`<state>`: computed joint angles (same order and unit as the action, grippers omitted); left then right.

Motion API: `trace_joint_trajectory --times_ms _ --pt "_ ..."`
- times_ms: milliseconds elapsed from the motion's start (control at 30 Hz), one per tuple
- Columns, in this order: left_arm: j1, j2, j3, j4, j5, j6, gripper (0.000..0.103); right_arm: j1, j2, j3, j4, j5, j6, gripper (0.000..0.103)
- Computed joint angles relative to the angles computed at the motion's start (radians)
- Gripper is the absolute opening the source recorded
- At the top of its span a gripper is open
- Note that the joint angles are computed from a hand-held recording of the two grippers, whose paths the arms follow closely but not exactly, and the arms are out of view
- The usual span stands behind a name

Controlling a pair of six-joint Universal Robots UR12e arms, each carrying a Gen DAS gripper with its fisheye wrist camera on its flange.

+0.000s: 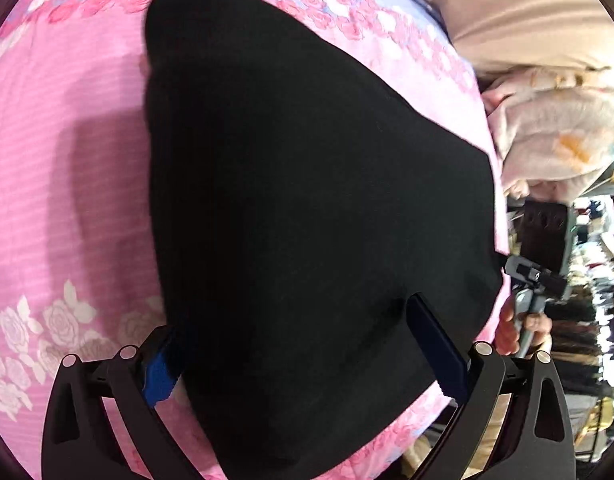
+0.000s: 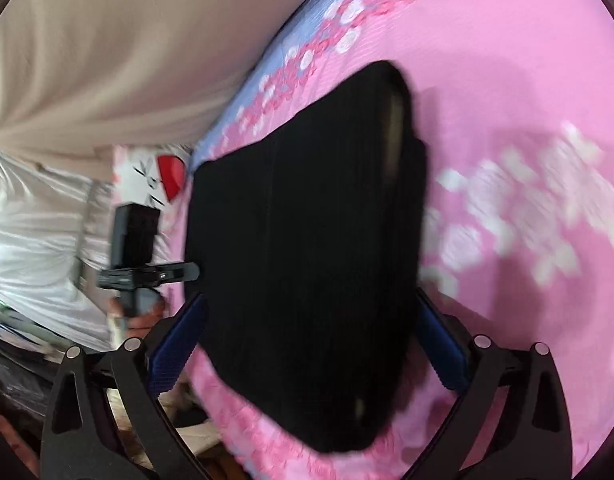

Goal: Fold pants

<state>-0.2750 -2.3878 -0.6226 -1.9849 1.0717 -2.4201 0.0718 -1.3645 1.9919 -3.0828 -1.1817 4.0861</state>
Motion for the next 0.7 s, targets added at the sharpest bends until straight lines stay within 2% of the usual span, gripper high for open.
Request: trace_joint_trajectory --times_ms 100,133,167,267,367,467,567,700 --pt "0.003 0.019 -0.036 0.037 -0.002 0.012 0.094 0.018 0.0 -0.035 0.096 -0.056 -0.062 0.092" --pt "0.004 0.035 -0.067 0.077 -0.002 0.014 0.081 0.028 -0.005 -0.042 0.128 -0.086 -0.079 0.083" --pt "0.007 0.053 -0.099 0.11 -0.01 0.03 0.07 0.041 -0.011 -0.044 0.163 -0.132 -0.092 0.059" --pt "0.016 0.064 -0.12 0.137 -0.051 0.027 0.048 0.052 -0.021 -0.024 0.126 -0.163 -0.065 0.043" --pt "0.025 0.097 -0.167 0.178 -0.099 0.038 0.036 0.063 -0.034 -0.014 0.093 -0.203 -0.058 0.035" --pt "0.037 0.117 -0.178 0.158 -0.144 0.062 0.031 0.077 -0.057 -0.001 0.034 -0.216 -0.061 0.032" --pt "0.066 0.142 -0.176 0.036 -0.204 0.134 0.03 0.109 -0.094 0.008 0.035 -0.238 -0.077 0.031" --pt "0.098 0.179 -0.204 -0.092 -0.192 0.217 0.03 0.152 -0.131 0.04 0.04 -0.219 -0.055 0.031"
